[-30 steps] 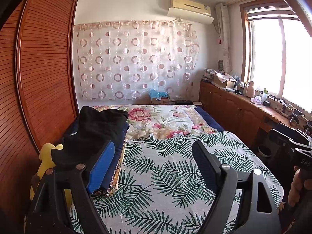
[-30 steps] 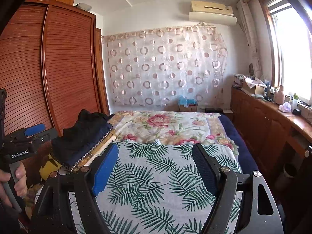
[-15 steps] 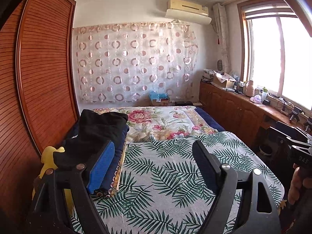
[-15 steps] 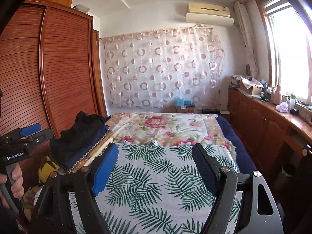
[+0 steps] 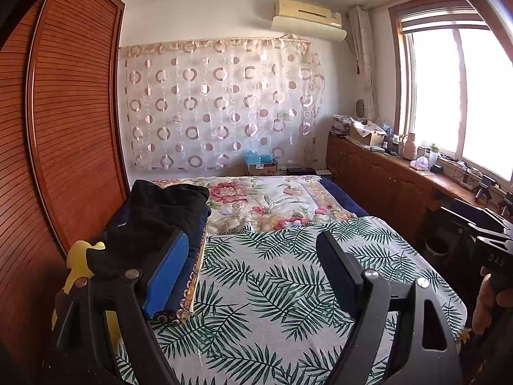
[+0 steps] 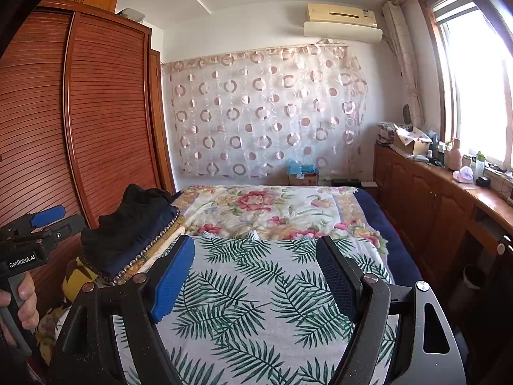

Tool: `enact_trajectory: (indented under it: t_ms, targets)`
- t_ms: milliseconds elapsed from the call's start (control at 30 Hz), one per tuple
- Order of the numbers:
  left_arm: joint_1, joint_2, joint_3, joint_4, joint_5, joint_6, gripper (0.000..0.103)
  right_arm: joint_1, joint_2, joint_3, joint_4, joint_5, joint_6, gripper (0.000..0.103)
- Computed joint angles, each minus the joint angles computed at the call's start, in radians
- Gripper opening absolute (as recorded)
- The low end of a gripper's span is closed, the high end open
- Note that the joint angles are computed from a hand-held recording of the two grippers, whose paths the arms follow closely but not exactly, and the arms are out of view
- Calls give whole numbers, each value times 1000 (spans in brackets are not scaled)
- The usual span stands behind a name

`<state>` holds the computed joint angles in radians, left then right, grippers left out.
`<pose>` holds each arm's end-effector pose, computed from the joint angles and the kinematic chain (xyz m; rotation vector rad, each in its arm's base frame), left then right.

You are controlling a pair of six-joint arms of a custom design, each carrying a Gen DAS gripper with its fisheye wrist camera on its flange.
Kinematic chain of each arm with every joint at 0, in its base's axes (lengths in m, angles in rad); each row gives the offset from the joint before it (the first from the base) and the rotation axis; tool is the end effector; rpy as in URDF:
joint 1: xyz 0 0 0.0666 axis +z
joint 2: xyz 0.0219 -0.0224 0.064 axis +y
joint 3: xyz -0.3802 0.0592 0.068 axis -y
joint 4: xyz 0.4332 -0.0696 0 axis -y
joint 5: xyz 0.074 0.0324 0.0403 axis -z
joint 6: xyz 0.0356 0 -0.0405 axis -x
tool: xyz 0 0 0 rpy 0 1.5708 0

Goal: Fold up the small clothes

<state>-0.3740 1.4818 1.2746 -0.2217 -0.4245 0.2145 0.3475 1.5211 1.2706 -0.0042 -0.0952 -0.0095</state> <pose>0.5418 -0.1973 0.3818 -0.1132 1.9564 0.0387 0.5598 0.2059 0.3786 -0.3755 1.7987 0.3381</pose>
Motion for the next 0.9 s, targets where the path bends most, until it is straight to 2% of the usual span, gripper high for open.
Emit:
enact_trajectory:
  t_ms: [900]
  targets:
    - [-7,-15,-3,6,-26,-8,83,-13,0,3,-3,-22,7,80]
